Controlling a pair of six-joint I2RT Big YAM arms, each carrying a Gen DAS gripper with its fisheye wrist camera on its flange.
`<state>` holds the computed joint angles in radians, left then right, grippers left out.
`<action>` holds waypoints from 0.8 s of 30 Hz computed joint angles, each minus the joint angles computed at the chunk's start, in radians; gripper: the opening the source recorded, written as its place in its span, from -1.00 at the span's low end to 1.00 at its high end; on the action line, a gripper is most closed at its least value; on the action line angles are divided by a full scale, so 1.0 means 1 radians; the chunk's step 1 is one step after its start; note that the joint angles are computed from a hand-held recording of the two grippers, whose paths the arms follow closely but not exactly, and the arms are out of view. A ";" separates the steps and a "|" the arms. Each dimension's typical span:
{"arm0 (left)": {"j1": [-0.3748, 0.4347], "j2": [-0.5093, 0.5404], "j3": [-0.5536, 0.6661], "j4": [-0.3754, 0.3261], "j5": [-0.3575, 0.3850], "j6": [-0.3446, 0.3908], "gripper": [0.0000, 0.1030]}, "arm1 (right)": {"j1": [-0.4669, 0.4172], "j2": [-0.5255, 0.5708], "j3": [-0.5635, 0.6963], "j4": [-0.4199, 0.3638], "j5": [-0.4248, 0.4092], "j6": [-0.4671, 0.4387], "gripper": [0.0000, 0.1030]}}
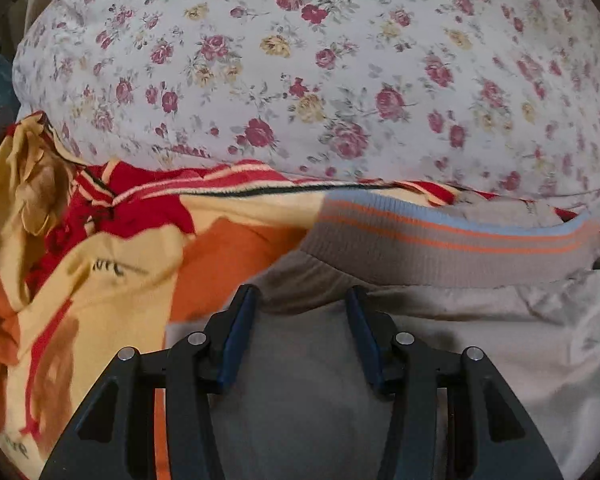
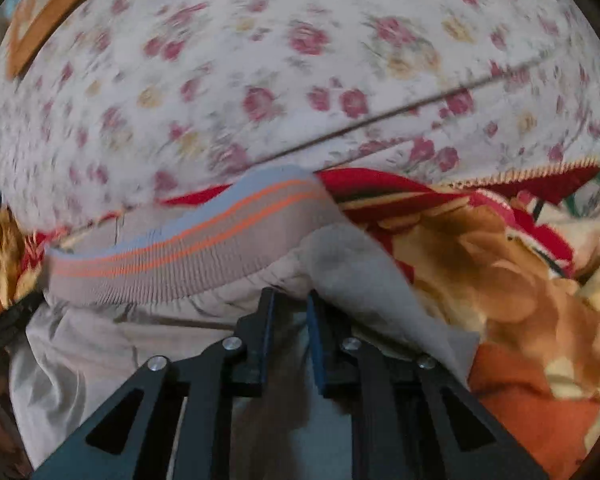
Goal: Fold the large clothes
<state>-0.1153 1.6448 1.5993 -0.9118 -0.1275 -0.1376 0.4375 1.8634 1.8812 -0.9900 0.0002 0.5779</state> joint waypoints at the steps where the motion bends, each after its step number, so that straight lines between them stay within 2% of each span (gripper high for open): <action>1: 0.004 0.008 0.007 -0.001 -0.002 -0.009 -0.19 | -0.015 -0.004 -0.017 0.022 -0.022 0.019 -0.87; 2: 0.011 0.018 0.017 -0.010 0.003 -0.023 -0.17 | -0.023 -0.007 -0.025 0.033 -0.030 0.031 -1.00; 4: 0.026 0.019 0.020 -0.022 0.015 -0.060 -0.17 | -0.046 -0.041 -0.087 0.094 -0.059 0.088 -1.00; 7: 0.038 -0.014 -0.009 0.004 0.054 -0.071 -0.17 | -0.075 -0.097 -0.186 0.210 -0.089 0.167 -1.00; 10: 0.029 -0.096 -0.062 0.061 0.017 -0.072 -0.18 | -0.072 -0.166 -0.238 0.229 -0.023 0.204 -1.00; 12: 0.017 -0.182 -0.119 0.155 0.024 -0.085 -0.18 | -0.067 -0.194 -0.230 0.223 0.020 0.186 -0.84; 14: 0.004 -0.233 -0.152 0.226 0.052 -0.086 -0.13 | -0.029 -0.207 -0.183 0.174 0.079 0.121 -0.62; 16: -0.008 -0.229 -0.146 0.251 0.082 -0.057 -0.06 | 0.021 -0.212 -0.140 0.127 0.118 0.022 -0.23; 17: -0.020 -0.223 -0.147 0.249 0.092 -0.033 -0.02 | 0.046 -0.206 -0.117 0.105 0.136 -0.025 0.05; 19: -0.047 -0.174 -0.115 0.177 0.096 0.015 0.01 | 0.090 -0.178 -0.078 0.064 0.185 -0.092 0.11; 21: -0.067 -0.088 -0.050 0.048 0.044 0.041 0.01 | 0.116 -0.116 -0.019 -0.015 0.218 -0.105 0.11; 23: -0.063 -0.011 0.000 -0.063 0.032 0.049 0.01 | 0.105 -0.070 -0.006 -0.095 0.192 -0.080 0.11; 24: -0.052 -0.001 0.002 -0.064 0.061 0.042 0.02 | 0.091 -0.045 0.003 -0.125 0.161 -0.067 0.09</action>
